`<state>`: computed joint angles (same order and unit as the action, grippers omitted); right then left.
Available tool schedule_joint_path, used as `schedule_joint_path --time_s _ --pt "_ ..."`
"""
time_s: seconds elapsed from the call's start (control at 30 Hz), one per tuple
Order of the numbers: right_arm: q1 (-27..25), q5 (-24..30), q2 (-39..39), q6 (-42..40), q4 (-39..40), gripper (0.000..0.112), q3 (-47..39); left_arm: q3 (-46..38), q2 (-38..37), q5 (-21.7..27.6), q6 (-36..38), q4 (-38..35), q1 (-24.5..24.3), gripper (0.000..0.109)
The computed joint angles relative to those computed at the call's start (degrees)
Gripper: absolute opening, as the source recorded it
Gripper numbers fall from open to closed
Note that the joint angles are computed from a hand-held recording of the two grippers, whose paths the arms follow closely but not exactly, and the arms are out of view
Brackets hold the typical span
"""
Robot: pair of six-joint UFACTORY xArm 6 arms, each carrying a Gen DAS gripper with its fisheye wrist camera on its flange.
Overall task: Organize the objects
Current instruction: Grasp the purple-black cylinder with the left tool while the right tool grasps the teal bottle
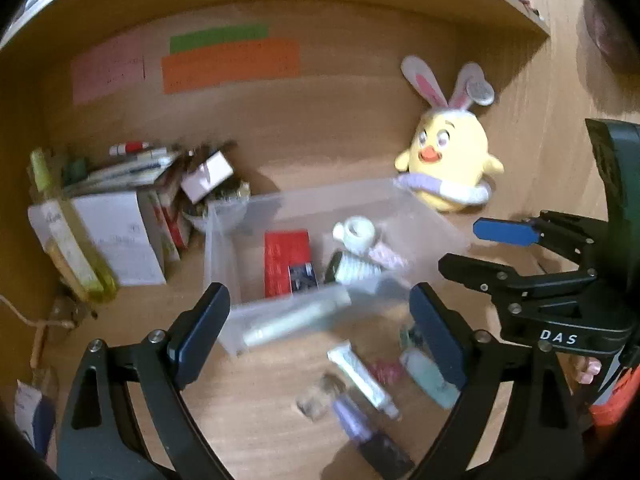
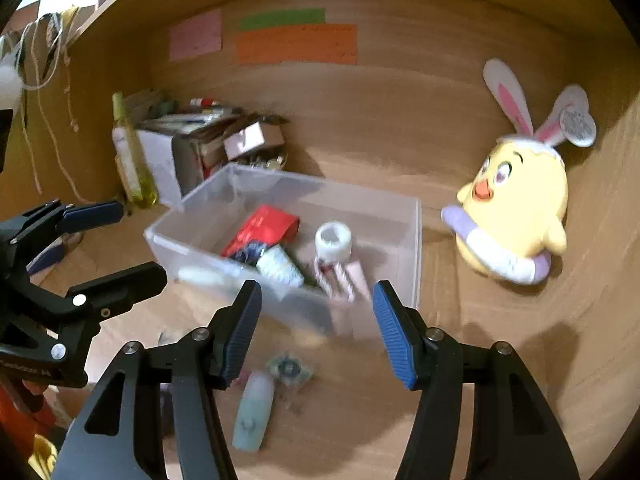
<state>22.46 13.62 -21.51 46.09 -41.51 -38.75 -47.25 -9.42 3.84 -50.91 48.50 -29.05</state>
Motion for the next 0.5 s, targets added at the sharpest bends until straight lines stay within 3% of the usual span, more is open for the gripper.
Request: schedule_joint_path --time_s 0.2,0.4,0.5 --pt "1.71 -1.1 -3.2 -0.43 3.12 0.054 6.13 6.32 -1.41 -0.16 11.02 -14.74 -2.22 0.092" --pt "3.27 -2.54 -2.66 -3.03 9.51 0.054 10.1 8.69 -0.38 1.97 10.89 -17.03 -4.26 0.092" --pt "4.36 -2.9 -1.15 -4.87 12.86 0.054 10.69 9.84 0.53 1.96 14.18 -21.78 -5.35 0.088"
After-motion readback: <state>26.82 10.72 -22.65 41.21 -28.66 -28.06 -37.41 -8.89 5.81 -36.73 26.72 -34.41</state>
